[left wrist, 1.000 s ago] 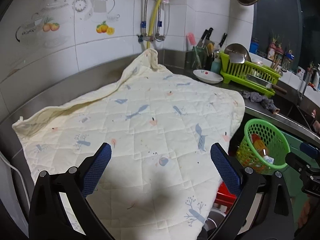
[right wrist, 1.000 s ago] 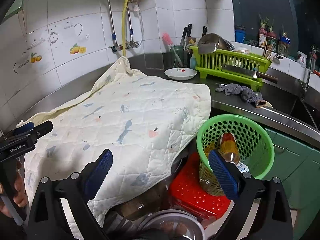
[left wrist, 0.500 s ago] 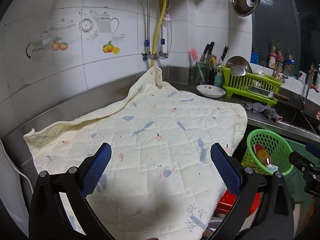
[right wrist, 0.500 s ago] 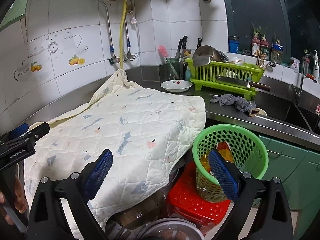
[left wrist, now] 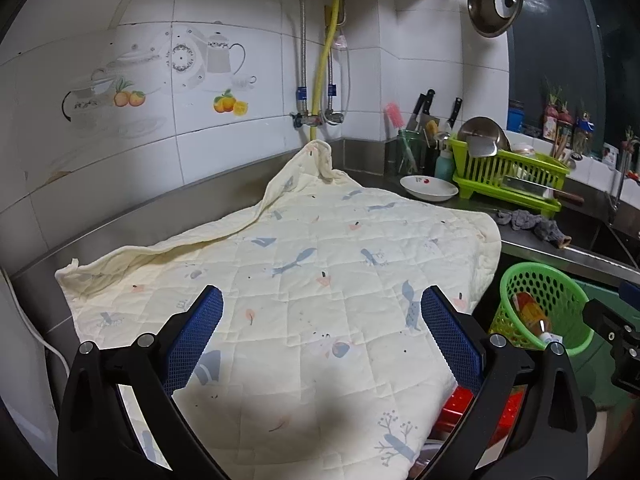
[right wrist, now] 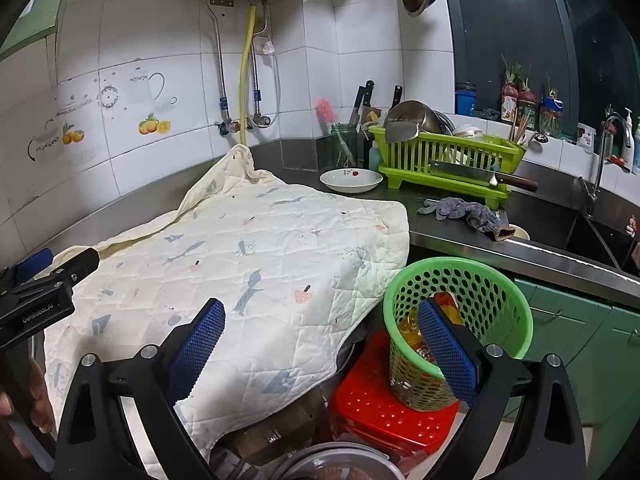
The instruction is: Collect trash
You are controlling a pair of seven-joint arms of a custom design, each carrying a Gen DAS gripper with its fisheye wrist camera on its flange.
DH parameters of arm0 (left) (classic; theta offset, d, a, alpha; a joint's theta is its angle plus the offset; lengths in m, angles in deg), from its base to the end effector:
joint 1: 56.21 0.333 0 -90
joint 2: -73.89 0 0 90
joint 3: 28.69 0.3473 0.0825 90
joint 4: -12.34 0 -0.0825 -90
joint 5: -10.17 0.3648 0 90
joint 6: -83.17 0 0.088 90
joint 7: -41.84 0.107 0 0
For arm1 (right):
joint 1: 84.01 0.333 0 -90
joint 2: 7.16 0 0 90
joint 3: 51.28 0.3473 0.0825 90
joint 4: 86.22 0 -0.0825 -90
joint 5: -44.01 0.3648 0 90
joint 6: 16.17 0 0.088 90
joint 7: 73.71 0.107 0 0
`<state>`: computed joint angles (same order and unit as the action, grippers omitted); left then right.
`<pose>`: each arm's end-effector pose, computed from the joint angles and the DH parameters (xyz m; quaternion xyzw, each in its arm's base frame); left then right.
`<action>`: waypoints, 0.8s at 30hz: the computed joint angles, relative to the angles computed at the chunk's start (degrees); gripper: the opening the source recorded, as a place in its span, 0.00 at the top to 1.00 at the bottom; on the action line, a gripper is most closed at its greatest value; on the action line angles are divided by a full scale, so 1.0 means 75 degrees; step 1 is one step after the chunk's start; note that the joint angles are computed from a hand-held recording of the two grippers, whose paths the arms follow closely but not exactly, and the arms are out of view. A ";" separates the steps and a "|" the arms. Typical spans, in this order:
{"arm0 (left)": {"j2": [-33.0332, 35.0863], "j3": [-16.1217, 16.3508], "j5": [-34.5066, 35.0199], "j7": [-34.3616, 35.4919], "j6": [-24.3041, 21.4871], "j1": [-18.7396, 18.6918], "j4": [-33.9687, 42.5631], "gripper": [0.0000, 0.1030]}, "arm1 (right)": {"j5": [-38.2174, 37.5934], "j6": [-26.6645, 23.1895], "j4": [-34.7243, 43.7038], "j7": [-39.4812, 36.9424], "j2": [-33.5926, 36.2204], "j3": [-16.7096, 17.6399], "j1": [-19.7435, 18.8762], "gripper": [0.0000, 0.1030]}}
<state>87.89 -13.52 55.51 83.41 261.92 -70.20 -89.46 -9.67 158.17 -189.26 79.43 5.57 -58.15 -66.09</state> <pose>0.6516 -0.0678 0.5733 -0.6110 0.5886 -0.3579 0.3899 0.6190 0.1921 0.5596 -0.6077 0.6095 -0.3254 0.3915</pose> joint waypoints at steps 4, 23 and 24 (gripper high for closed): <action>-0.0010 0.0234 0.0422 -0.0468 -0.0003 -0.0175 0.0048 0.05 | -0.0099 -0.0002 0.0006 0.0110 -0.0003 -0.0057 0.0051 0.09; 0.0023 -0.0194 0.1078 -0.0931 -0.0133 0.0191 0.0182 0.05 | -0.0122 -0.0051 0.0019 0.0226 0.0021 -0.0013 0.0026 0.08; 0.0024 -0.0164 0.1163 -0.1020 -0.0134 0.0170 0.0192 0.05 | -0.0170 -0.0061 0.0022 0.0283 0.0021 -0.0037 0.0047 0.08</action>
<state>88.07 -14.75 64.23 75.76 260.91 -68.92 -88.03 -10.95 157.72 -189.10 81.56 5.73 -58.43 -65.74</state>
